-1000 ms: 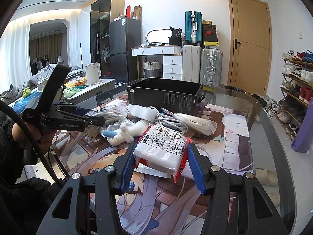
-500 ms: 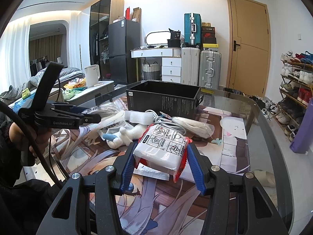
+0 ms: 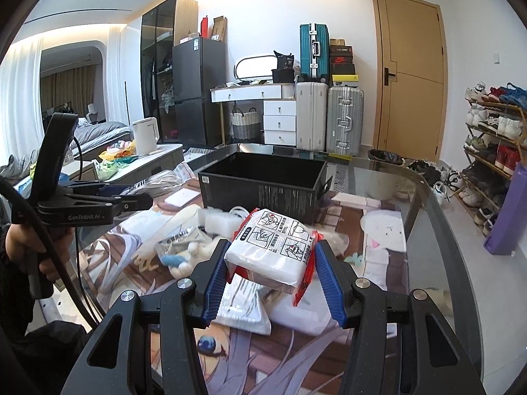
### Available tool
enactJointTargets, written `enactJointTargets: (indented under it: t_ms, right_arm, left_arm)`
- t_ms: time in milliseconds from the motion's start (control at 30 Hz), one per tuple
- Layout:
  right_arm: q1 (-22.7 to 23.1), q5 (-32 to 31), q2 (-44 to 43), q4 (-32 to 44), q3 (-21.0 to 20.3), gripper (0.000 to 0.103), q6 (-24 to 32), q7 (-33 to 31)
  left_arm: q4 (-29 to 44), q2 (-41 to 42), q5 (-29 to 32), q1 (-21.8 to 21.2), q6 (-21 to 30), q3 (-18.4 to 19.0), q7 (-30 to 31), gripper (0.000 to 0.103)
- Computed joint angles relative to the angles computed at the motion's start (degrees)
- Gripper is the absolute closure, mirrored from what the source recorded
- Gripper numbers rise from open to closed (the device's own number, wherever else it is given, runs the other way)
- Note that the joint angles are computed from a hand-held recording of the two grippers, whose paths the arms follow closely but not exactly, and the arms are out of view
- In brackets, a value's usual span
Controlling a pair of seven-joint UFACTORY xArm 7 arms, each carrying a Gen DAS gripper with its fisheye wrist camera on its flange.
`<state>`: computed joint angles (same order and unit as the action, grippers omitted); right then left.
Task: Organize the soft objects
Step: 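Lift and carry the adidas bag and red-edged packet over the black box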
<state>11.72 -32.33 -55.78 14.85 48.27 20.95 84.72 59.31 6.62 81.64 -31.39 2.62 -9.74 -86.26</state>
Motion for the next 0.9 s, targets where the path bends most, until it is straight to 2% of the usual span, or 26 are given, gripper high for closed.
enactJointTargets:
  t_ms: [300,467,667,900]
  right_arm:
    - [-3.4,-0.7,-0.4,1.0,-2.9,0.05,-3.6,-4.0]
    - [-7.0,-0.4,0.0,2.3,-4.0,0.05,-6.5,-7.5]
    - [-10.5,1.5,0.6,3.2,-5.1,0.05,-10.0,-12.2]
    - [-14.6,4.4,2.2,4.6,-5.5,0.05,-13.6,-17.3]
  left_arm:
    - [3.2,0.8,1.3,-0.3,-0.1,0.3,-2.0,0.054]
    - [4.8,1.3,1.8,-0.4,0.0,0.3,-2.6,0.054]
    - [6.4,2.4,-3.9,-1.1,1.1,0.5,2.3,0.054]
    - [8.7,3.8,-7.7,-3.3,1.7,2.1,5.4,0.054]
